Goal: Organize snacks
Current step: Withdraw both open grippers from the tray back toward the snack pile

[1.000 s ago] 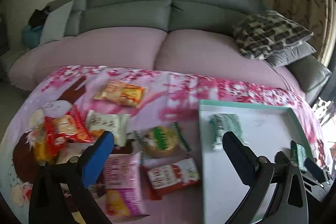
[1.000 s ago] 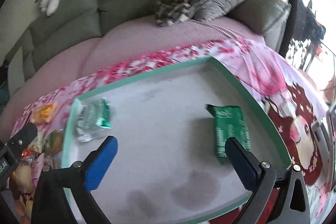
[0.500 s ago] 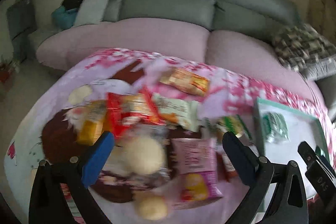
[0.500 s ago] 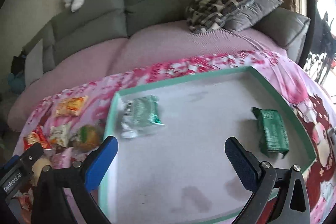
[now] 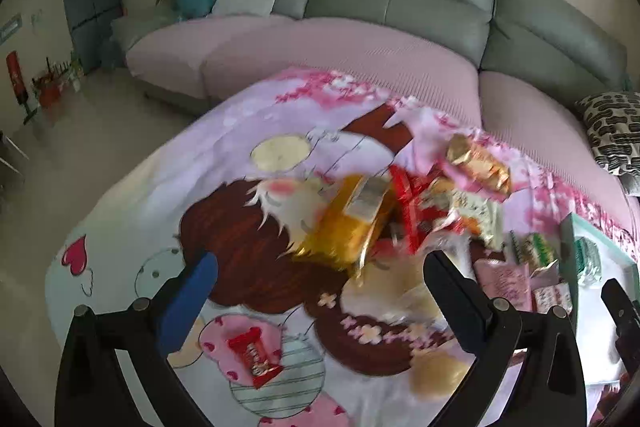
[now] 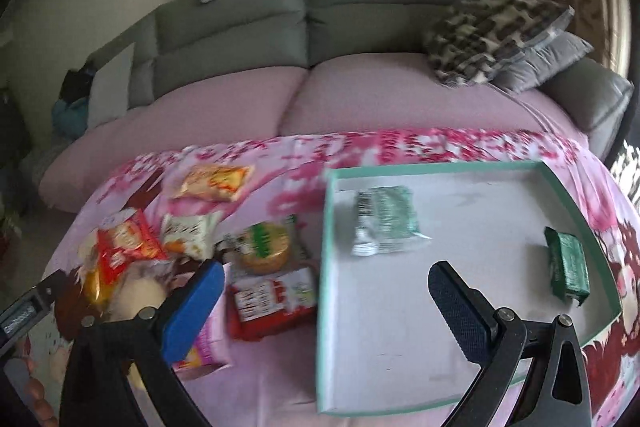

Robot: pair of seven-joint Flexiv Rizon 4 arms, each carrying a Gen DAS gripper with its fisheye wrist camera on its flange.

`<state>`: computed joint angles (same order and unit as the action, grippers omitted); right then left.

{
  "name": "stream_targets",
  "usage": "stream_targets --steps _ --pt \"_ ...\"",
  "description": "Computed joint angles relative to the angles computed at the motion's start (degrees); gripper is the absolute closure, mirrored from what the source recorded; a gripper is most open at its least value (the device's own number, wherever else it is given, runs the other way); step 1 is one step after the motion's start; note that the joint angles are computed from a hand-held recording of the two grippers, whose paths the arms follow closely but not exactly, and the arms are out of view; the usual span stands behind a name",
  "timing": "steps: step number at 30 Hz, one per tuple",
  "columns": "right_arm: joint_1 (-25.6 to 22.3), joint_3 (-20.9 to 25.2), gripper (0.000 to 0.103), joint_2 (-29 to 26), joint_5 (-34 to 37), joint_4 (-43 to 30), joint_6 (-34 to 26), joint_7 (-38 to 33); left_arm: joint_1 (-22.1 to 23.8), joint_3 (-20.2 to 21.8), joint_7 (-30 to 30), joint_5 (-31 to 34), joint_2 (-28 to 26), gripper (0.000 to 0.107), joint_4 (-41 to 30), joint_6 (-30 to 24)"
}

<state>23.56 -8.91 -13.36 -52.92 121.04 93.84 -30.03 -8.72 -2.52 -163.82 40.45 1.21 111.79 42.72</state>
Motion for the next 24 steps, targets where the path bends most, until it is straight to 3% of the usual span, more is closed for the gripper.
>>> stream_targets --steps 2,5,7,15,24 --pt "-0.64 2.35 0.0 0.11 0.73 -0.11 -1.17 -1.61 0.3 0.57 1.55 -2.02 -0.22 0.004 1.44 2.22" --pt "-4.44 11.41 0.0 -0.48 11.06 -1.03 -5.25 -10.95 0.4 0.81 3.18 -3.85 -0.3 0.004 3.15 4.91" --pt "-4.8 13.9 0.0 -0.31 15.11 -0.89 -7.38 -14.93 0.26 0.61 3.87 -4.44 -0.55 0.004 3.52 5.28" --pt "-3.83 18.04 0.0 0.8 25.37 -0.42 -15.1 -23.34 -1.21 -0.11 6.7 -6.73 -1.47 0.004 4.31 5.93" --pt "-3.38 16.18 0.0 2.5 25.89 0.58 -18.22 -20.78 -3.24 -0.46 12.25 -8.59 -4.22 0.005 2.62 7.68"
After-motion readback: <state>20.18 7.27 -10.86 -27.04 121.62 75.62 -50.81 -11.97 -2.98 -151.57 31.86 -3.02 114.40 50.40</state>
